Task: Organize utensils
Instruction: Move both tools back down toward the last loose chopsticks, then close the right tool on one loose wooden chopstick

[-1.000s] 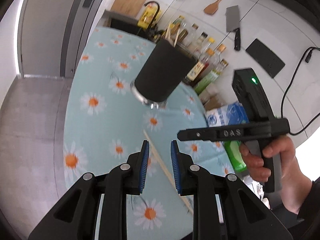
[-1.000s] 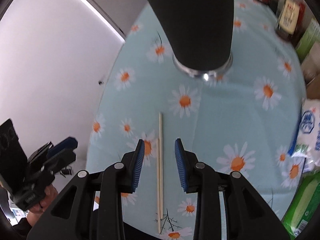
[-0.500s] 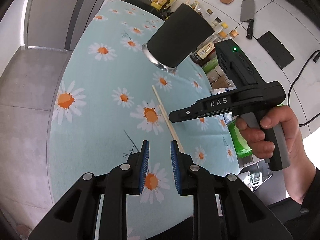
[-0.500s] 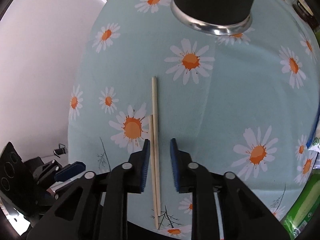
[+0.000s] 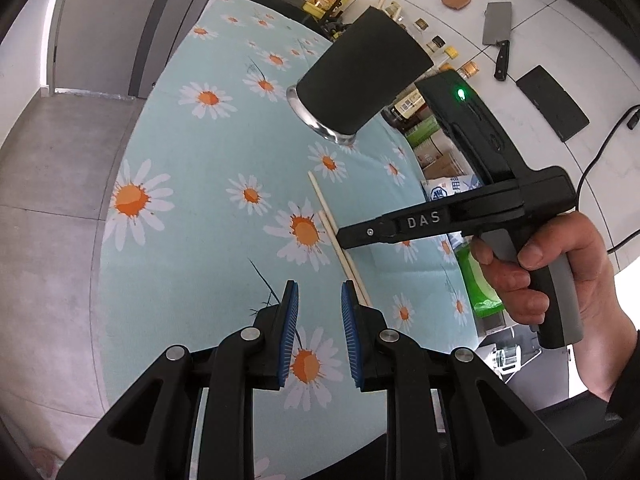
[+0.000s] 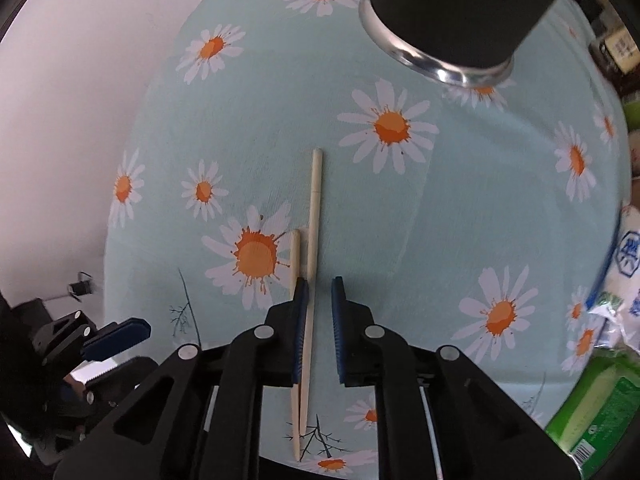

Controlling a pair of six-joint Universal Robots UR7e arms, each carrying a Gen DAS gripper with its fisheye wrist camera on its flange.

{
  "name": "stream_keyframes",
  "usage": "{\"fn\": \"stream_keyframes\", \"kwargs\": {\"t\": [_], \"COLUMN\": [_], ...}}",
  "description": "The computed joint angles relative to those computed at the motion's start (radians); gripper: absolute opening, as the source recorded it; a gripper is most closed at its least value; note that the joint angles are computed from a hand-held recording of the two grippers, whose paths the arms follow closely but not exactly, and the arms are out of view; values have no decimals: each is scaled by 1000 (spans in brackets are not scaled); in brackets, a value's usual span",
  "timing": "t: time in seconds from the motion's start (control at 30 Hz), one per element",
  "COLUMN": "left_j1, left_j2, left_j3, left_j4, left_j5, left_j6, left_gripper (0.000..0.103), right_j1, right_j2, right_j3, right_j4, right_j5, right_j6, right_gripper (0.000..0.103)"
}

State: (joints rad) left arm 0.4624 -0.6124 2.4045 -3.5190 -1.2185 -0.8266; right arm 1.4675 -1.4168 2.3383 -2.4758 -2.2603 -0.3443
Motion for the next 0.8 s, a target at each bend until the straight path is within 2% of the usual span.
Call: {"fn": "stream_keyframes", "kwargs": {"t": [0.1, 0.2, 0.3, 0.4, 0.63, 0.8], "left_j1": [8, 9, 10, 11, -12, -33], "left_j2": [2, 2, 6, 11, 4, 0], "left_j3": [-7, -17, -25, -33, -69, -142], "left_j4": [-1, 10, 16, 30, 132, 291], "left_j5": [-18, -29, -31, -25, 6, 27], "left_j6": [2, 15, 23, 16, -35, -82], "left_gripper": [21, 21, 21, 21, 21, 21], "right_j1": [26, 44, 58, 44, -19, -73], "right_j2": [22, 30, 44, 22, -65, -172], "right_j3": [-3, 10, -1, -16, -31, -60], "right_j4": [-2, -27, -4, 31, 62, 159], "right_j5": [-28, -65, -58, -26, 69, 170], "right_j6": [46, 44, 81, 80, 4, -62], "right_gripper": [13, 6, 6, 5, 5, 5]}}
